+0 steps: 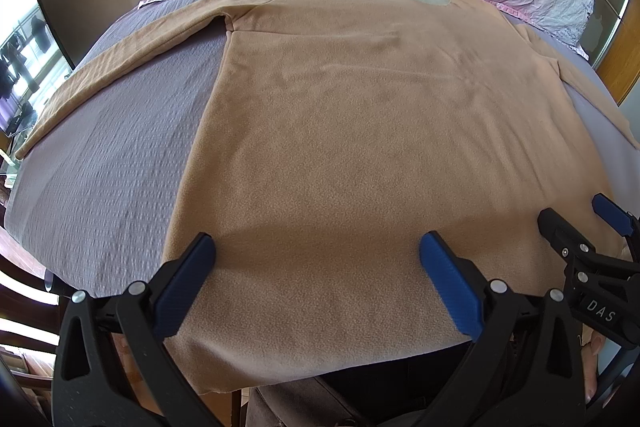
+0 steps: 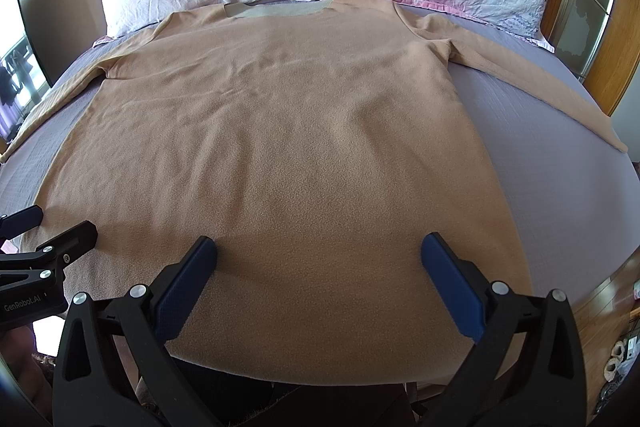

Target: Fold small clothes

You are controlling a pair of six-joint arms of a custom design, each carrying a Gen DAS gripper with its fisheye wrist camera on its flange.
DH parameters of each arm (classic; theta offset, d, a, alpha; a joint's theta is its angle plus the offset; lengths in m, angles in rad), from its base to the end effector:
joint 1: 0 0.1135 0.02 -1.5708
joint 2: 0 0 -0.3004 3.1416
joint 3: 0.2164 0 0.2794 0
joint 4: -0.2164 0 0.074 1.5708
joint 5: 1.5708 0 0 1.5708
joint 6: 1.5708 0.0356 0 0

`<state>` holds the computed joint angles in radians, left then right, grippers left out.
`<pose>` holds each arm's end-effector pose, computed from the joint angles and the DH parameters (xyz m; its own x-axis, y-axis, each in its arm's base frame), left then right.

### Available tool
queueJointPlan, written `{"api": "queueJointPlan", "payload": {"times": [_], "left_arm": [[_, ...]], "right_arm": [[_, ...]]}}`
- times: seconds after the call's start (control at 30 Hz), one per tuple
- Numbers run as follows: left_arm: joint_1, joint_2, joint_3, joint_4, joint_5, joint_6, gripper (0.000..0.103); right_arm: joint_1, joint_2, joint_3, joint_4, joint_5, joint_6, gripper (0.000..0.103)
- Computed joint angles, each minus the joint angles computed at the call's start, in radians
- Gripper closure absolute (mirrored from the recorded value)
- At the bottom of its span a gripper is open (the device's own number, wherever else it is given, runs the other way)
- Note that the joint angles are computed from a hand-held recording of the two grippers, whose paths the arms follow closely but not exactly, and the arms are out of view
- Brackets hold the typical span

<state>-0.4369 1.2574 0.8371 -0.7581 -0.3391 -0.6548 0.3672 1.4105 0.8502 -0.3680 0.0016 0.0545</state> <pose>0.2244 -0.0917 0.2433 -0.8369 -0.2430 -0.4905 -0.2848 0.9585 0.0109 0.2807 0.1079 0.2281 -0.7656 -0.2361 -0.5984 -0.3169 0.9480 0.0314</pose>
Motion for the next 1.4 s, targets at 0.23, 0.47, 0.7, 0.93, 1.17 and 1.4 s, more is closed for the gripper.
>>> {"api": "queueJointPlan", "payload": {"times": [0.23,0.47,0.7,0.93,1.17,1.4], "left_arm": [[0.0,0.0,0.0,0.0,0.0,0.0,0.002],[-0.012,-0.026,-0.031,0.041,-0.032,0.013,0.002],[-0.046,-0.07,-0.095,0.139,-0.097,0.036,0.002],[0.047,-0.193,-0.221,0.379,-0.022,0.121,0.002],[0.251,-0.33,-0.277,0.497,0.125,0.179,0.002],[0.701,-0.421,-0.286,0.531,0.398,0.309,0.002]], "right_arm": [[-0.003,-0.004,0.001,-0.004,-0.003,-0.003,0.001],[-0.187,0.028,0.023,0.072,-0.268,-0.138,0.001],[-0.655,0.287,0.393,0.014,-0.407,0.114,0.011],[-0.827,0.738,0.962,-0.286,-0.396,0.343,0.044],[-0.839,0.894,1.162,-0.269,-0.383,0.448,0.054],[-0.799,0.765,0.97,-0.014,-0.404,0.419,0.097]]}}
